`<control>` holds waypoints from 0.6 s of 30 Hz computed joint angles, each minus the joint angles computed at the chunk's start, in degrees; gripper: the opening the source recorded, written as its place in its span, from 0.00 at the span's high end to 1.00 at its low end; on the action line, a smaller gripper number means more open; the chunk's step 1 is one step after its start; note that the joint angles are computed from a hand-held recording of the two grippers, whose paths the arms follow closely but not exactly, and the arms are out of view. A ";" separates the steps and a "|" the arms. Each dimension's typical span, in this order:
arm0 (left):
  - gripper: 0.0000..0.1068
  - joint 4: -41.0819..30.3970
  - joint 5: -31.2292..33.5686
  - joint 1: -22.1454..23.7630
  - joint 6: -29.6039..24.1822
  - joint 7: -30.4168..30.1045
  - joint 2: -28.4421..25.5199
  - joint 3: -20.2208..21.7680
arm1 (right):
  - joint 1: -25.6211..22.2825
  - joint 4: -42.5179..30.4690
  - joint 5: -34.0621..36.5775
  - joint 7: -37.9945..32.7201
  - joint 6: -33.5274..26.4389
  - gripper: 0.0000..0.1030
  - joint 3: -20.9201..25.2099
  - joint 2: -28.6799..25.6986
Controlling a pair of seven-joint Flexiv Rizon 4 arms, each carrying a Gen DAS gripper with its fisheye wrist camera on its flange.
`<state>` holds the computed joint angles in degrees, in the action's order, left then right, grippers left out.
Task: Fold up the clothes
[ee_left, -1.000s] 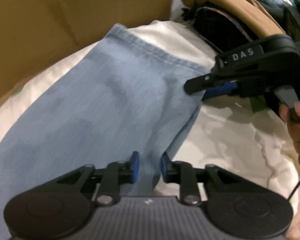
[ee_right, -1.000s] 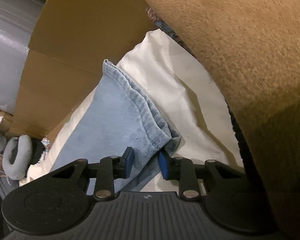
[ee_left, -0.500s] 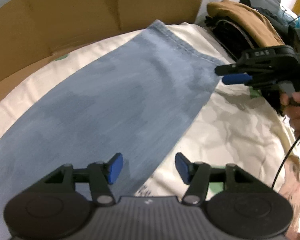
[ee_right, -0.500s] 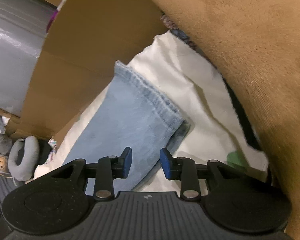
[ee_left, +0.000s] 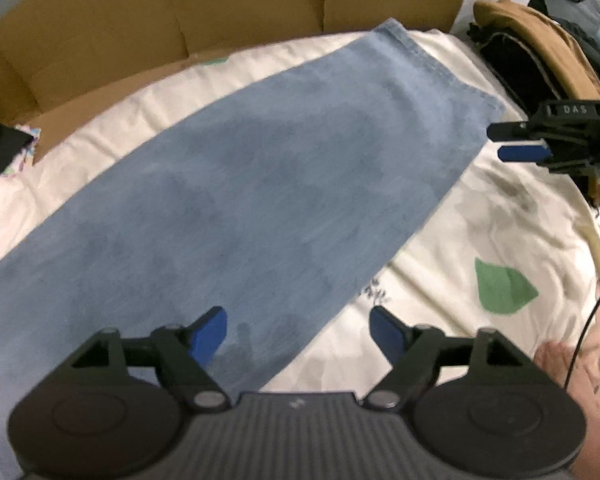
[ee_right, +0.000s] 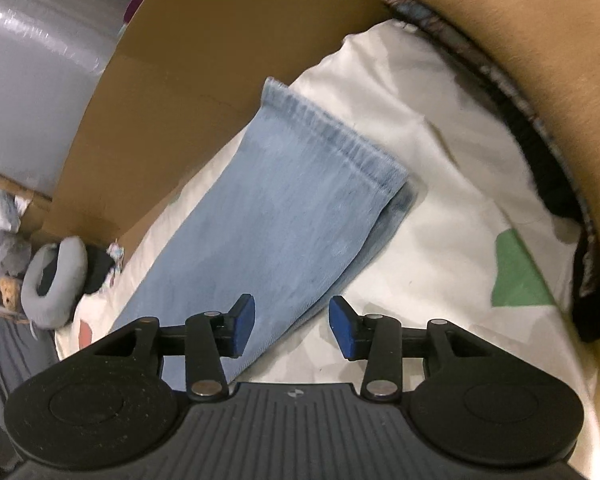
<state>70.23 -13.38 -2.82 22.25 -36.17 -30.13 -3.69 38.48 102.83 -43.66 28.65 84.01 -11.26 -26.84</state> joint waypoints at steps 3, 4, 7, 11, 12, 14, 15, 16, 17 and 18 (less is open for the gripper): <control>0.22 -0.71 0.65 0.40 -0.47 0.93 -0.48 0.28 | -1.64 -1.41 1.59 -3.71 -1.03 0.47 3.03 -0.49; 0.22 -0.58 0.77 0.54 -0.22 1.08 -0.53 0.41 | -1.95 -1.94 2.03 -5.05 -1.17 0.45 3.78 -0.73; 0.22 0.16 0.09 1.40 0.13 1.45 -0.61 0.46 | -2.41 -3.37 3.45 -8.86 -1.19 0.46 5.38 -1.43; 0.23 2.80 -2.40 2.65 2.88 0.52 -0.41 0.41 | -0.58 -4.81 2.99 -12.93 3.75 0.45 3.31 -2.94; 0.23 3.66 -2.92 2.85 4.14 0.09 -0.25 0.44 | -0.23 -5.44 3.14 -14.48 4.03 0.46 3.22 -3.33; 0.24 5.23 -3.80 3.22 6.42 -0.76 0.04 0.49 | -1.71 -7.60 5.42 -19.45 1.38 0.45 6.88 -4.12; 0.24 5.88 -4.00 3.37 7.20 -0.82 0.23 0.46 | -2.51 -8.86 6.89 -21.99 -0.29 0.45 8.90 -4.63; 0.25 6.54 -4.17 3.53 7.91 -0.66 0.46 0.42 | -2.92 -9.96 8.12 -24.20 -1.73 0.46 10.32 -5.08; 0.25 7.19 -4.34 3.68 8.62 -0.49 0.68 0.38 | -3.13 -11.00 9.25 -26.25 -3.08 0.46 11.45 -5.51; 0.25 8.07 -4.37 3.80 9.74 0.20 1.02 0.31 | -3.17 -11.86 10.28 -28.04 -4.14 0.45 12.27 -5.82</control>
